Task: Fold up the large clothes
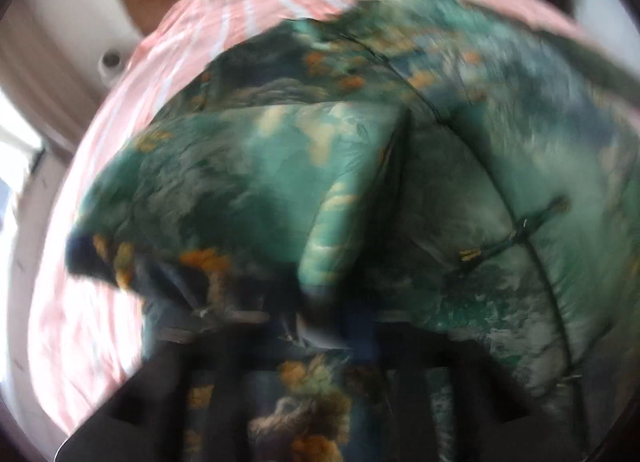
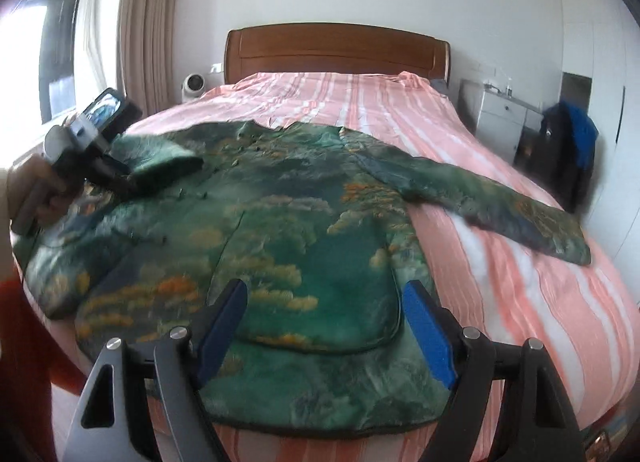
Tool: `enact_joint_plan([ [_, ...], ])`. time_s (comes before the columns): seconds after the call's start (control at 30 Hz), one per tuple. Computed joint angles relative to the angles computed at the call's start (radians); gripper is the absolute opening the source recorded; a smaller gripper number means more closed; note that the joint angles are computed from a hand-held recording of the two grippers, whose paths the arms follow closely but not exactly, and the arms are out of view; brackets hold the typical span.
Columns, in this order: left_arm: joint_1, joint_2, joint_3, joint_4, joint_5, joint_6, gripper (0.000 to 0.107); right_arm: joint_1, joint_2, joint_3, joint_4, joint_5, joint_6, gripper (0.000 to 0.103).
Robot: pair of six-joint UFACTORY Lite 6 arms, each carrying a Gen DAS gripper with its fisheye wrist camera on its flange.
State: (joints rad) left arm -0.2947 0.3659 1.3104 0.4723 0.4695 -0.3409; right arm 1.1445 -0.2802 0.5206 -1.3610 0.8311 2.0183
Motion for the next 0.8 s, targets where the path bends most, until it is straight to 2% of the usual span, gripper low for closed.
enact_joint_plan([
  [0.07,0.07,-0.095,-0.019,-0.16,-0.009,0.144,0.013,-0.002,-0.039,-0.027,0.006,0.002,-0.002,0.079],
  [0.1,0.101,-0.143,-0.03,-0.182,-0.009,0.17,0.013,-0.024,-0.069,-0.052,-0.002,-0.004,-0.003,0.079],
  [0.17,0.237,-0.215,0.006,-0.329,0.019,0.328,0.013,-0.042,-0.111,-0.067,0.004,0.011,0.0,0.079],
  [0.23,0.41,-0.202,0.106,-0.494,0.076,0.49,0.013,-0.059,-0.148,-0.084,0.005,0.009,0.011,0.079],
  [0.3,0.571,-0.154,0.198,-0.548,0.113,0.546,0.014,-0.064,-0.188,-0.096,0.025,0.009,-0.006,0.079],
  [0.4,0.806,0.005,0.349,-0.487,0.136,0.479,0.014,-0.065,-0.188,-0.096,0.024,0.004,-0.007,0.079],
  [0.47,0.917,0.152,0.459,-0.37,0.153,0.353,0.024,-0.07,-0.18,-0.093,0.019,-0.009,-0.001,0.079],
  [0.53,1.006,0.302,0.589,-0.284,0.23,0.244,0.033,-0.073,-0.171,-0.09,0.012,-0.019,0.005,0.079],
  [0.6,1.097,0.381,0.647,-0.322,0.29,0.247,0.034,-0.071,-0.173,-0.091,0.011,-0.017,0.003,0.079],
  [0.67,1.175,0.348,0.569,-0.472,0.266,0.352,0.043,-0.066,-0.175,-0.093,0.013,-0.004,0.007,0.079],
  [0.73,1.226,0.249,0.415,-0.638,0.22,0.512,0.053,-0.072,-0.183,-0.098,0.019,0.002,0.011,0.079],
  [0.8,1.251,0.119,0.237,-0.811,0.198,0.715,0.059,-0.104,-0.2,-0.108,0.03,-0.013,0.013,0.079],
])
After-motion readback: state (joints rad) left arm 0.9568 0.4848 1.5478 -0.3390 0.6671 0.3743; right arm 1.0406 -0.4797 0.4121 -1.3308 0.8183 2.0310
